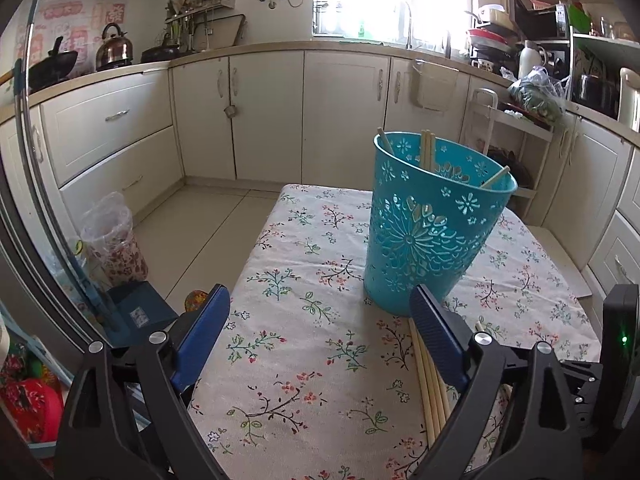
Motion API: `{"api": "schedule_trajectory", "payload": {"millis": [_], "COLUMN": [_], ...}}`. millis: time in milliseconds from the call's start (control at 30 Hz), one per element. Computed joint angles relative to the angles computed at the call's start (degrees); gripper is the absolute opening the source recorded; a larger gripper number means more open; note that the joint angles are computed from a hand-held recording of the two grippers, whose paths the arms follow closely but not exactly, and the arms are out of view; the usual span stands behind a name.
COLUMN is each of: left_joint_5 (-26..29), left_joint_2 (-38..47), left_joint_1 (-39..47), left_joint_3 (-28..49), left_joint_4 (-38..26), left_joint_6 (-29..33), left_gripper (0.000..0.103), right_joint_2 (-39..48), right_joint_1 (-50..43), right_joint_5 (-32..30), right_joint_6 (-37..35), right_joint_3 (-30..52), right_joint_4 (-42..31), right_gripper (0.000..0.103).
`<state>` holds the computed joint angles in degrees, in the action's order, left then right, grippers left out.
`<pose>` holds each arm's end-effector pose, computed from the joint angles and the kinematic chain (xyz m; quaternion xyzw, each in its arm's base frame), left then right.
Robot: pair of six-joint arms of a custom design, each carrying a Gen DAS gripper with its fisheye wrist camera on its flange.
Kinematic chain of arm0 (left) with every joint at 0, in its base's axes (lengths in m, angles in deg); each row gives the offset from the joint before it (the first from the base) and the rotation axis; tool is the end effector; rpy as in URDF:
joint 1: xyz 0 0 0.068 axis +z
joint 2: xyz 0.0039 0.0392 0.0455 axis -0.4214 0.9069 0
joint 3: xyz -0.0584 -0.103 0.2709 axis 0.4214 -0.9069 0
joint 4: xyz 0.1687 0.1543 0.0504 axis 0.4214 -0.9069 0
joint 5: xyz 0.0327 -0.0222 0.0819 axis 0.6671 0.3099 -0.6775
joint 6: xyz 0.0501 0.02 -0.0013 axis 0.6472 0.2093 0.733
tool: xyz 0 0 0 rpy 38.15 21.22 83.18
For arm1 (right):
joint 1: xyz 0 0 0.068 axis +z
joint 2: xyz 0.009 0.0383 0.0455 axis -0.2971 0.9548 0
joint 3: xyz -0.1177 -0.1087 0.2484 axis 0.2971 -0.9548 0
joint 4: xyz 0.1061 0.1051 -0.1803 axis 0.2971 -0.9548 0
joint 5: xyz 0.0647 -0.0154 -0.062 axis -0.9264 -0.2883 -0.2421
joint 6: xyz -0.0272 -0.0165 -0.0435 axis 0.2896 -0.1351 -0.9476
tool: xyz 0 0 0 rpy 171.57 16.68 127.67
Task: Organize utensils
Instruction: 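Lift the held stick with the right tool and open it over the cup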
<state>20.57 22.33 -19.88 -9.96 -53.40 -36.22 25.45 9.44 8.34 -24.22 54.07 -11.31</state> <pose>0.3285 0.0137 0.2610 0.1826 0.8643 -0.1144 0.4545 0.2330 0.1032 0.2136 0.1792 0.9313 0.0083 0.3170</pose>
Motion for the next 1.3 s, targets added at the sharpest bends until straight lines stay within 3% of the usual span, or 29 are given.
{"api": "schedule_trajectory", "payload": {"millis": [333,600,833,1033,1300], "left_joint_5": [-0.1,-0.7,-0.8,-0.5,0.9], "left_joint_2": [-0.4,2.7,4.3,5.0,5.9], "left_joint_1": [-0.1,0.5,1.4,1.2,2.3], "left_joint_3": [-0.3,1.0,1.5,1.9,2.2], "left_joint_4": [-1.0,-2.6,-3.1,-3.6,-4.1], "left_joint_6": [0.7,0.4,0.4,0.0,-0.3], "left_gripper": [0.091,0.093,0.093,0.093,0.093], "right_joint_2": [-2.7,-9.3,-19.0,-19.8,-2.2], "right_joint_1": [-3.4,-5.7,-4.2,-4.7,-8.6], "right_joint_5": [-5.7,-12.1,-9.2,-6.2,1.3], "right_joint_6": [1.5,5.4,6.4,1.4,-12.0], "right_joint_3": [-3.3,-8.2,-7.9,3.0,25.9], "right_joint_4": [4.5,12.3,13.9,13.7,19.7], "right_gripper": [0.006,0.006,0.006,0.006,0.006]}}
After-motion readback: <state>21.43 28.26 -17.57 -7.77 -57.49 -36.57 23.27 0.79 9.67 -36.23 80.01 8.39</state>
